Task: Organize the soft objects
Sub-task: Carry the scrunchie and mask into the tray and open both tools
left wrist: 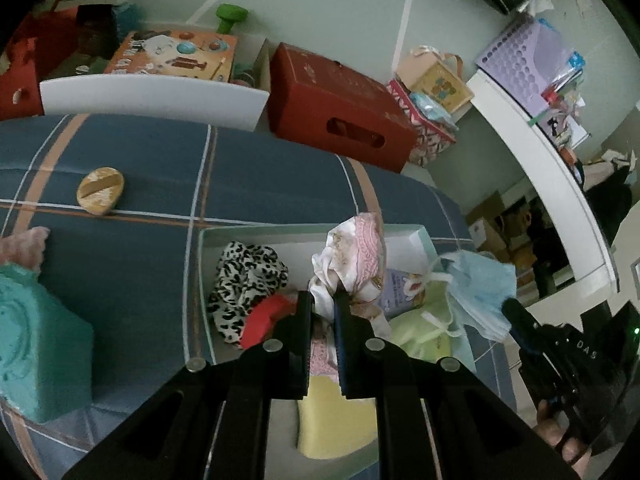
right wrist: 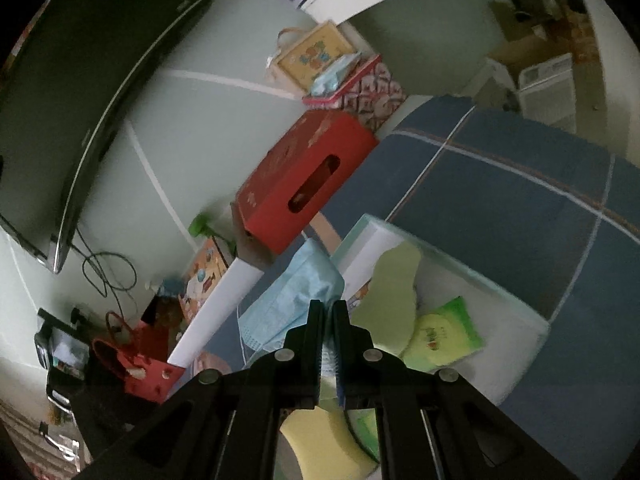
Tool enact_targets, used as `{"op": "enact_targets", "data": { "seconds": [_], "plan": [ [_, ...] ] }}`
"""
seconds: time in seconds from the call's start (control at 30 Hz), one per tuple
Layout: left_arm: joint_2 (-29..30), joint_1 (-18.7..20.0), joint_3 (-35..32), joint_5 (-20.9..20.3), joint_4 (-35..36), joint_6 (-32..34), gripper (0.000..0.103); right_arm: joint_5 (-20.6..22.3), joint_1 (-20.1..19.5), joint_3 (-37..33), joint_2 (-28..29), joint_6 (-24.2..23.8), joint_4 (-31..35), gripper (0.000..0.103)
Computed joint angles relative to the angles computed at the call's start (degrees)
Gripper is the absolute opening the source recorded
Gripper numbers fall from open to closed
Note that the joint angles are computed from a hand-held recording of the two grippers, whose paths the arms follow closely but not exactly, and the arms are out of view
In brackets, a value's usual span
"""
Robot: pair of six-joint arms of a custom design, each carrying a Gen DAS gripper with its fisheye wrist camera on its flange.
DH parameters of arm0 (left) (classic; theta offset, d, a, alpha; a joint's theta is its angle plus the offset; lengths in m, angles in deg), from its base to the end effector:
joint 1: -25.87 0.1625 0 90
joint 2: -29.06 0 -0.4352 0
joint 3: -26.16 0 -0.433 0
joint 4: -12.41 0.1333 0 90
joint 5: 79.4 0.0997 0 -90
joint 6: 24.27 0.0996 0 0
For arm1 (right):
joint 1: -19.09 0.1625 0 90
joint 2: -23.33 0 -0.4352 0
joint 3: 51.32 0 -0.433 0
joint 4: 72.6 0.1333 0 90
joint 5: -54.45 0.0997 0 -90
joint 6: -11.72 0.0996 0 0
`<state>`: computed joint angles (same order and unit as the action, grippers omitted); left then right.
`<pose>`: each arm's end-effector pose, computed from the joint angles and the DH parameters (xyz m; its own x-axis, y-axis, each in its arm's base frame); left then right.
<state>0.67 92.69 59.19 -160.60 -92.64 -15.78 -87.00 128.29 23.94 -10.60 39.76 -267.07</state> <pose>-0.2296 -0.9137 0.2556 -0.8521 0.4931 -0.1755 0.5186 0.8406 -0.1565 0.3110 -0.7247 0.1804 -0.7918 0.6012 -0.1075 0.2534 0.1632 -0.9535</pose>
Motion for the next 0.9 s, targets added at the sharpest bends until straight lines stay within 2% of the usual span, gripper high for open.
{"op": "enact_targets", "data": {
  "seconds": [0.27,0.4,0.57,0.67,0.73,0.77,0.8,0.83,0.9],
  "plan": [
    [2.11,0.17,-1.08,2.91,2.80,-0.56,0.010,1.50,-1.43,-5.32,2.95,-0.64,8.84,0.005],
    [2.86,0.19,-1.65,3.73,4.10,-0.63,0.011,0.73,-1.87,-7.25,3.61,2.05,16.08,0.005],
    [2.70,-0.18,-1.75,4.45,4.29,-0.64,0.014,0.65,-1.60,-8.36,3.95,2.39,17.91,0.009],
    [2.56,-0.25,-2.28,4.34,4.91,-1.01,0.025,-0.12,-1.23,-8.66,4.02,2.52,18.60,0.009],
    [2.45,-0.31,-2.82,3.96,5.20,-0.86,0.038,-0.69,-1.00,-8.82,3.90,2.92,19.54,0.009],
    [2.19,-0.39,-2.79,3.61,4.97,-0.77,0.052,-1.20,-0.84,-9.09,3.91,3.19,20.28,0.010],
    [1.91,-0.42,-2.63,3.45,4.73,-0.69,0.064,-1.76,-0.69,-9.42,3.94,3.60,21.22,0.014],
    [1.57,-0.53,-2.35,3.42,4.32,-0.60,0.066,-2.48,-0.50,-9.80,4.00,3.96,22.23,0.018],
    [0.89,-0.85,-1.76,3.83,3.28,-0.20,0.067,-3.86,-0.13,-10.24,4.00,4.19,23.71,0.046]
  ]
}}
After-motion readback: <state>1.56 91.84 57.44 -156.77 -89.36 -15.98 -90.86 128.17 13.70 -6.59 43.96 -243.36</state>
